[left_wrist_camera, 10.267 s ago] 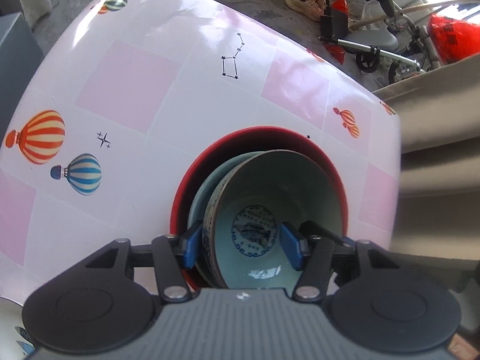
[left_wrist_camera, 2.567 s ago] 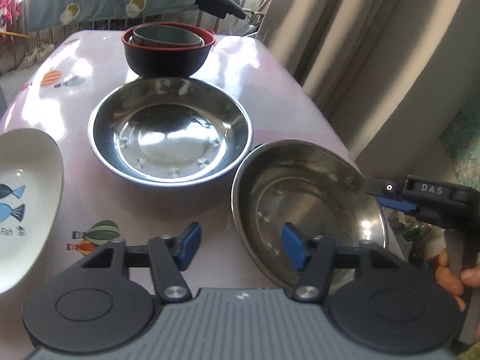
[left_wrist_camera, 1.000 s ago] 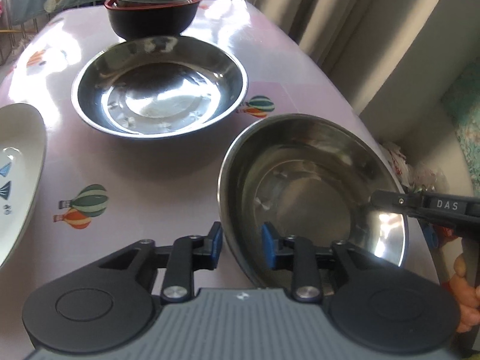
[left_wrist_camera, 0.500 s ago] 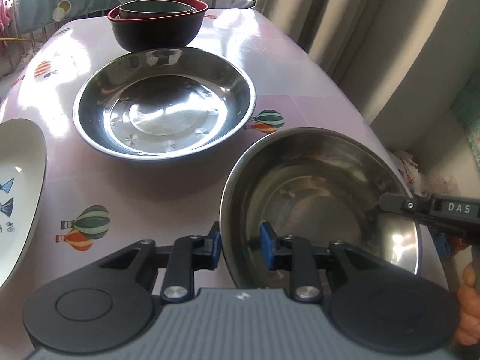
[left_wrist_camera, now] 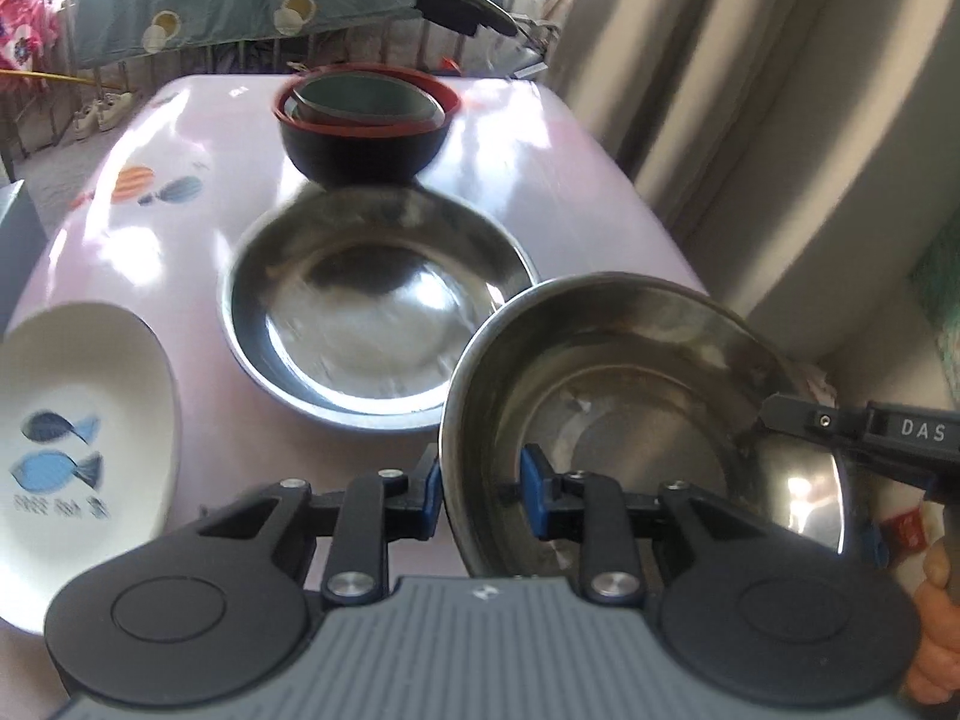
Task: Organize plates and bowls
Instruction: 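Lift the steel bowl with both grippers toward the other steel bowl, then lower the steel bowl into the other steel bowl and open both grippers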
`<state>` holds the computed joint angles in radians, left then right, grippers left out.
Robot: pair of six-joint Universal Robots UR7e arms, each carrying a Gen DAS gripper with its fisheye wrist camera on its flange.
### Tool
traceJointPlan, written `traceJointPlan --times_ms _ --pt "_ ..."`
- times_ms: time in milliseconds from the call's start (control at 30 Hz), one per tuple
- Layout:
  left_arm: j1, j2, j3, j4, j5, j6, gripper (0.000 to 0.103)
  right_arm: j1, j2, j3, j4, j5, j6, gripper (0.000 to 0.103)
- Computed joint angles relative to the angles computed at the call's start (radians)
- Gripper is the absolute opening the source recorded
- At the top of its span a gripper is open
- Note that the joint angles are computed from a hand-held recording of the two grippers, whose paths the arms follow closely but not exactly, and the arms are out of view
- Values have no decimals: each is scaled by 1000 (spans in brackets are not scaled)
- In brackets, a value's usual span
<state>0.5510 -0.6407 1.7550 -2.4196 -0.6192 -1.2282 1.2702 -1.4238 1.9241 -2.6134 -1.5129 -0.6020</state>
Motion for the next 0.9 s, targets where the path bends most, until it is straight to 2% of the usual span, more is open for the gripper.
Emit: traceJointPlan --times_ms 133,267,367,600,667,900 --pt "20 -58 3 53 40 -35 28 61 47 -70 59 10 17 7" --pt "63 -105 -17 143 71 -64 32 118 135 -157 122 5 50 8" --pt "118 -130 -25 155 44 -56 32 145 214 -227 173 11 84 8" --pt "216 -145 -55 182 -47 -26 32 171 354 -319 200 -45 141 9" --pt "219 -147 -55 186 -27 -14 32 177 379 -336 198 -66 146 9" --pt "229 -143 -64 175 -27 22 36 196 406 -344 157 -109 124 11"
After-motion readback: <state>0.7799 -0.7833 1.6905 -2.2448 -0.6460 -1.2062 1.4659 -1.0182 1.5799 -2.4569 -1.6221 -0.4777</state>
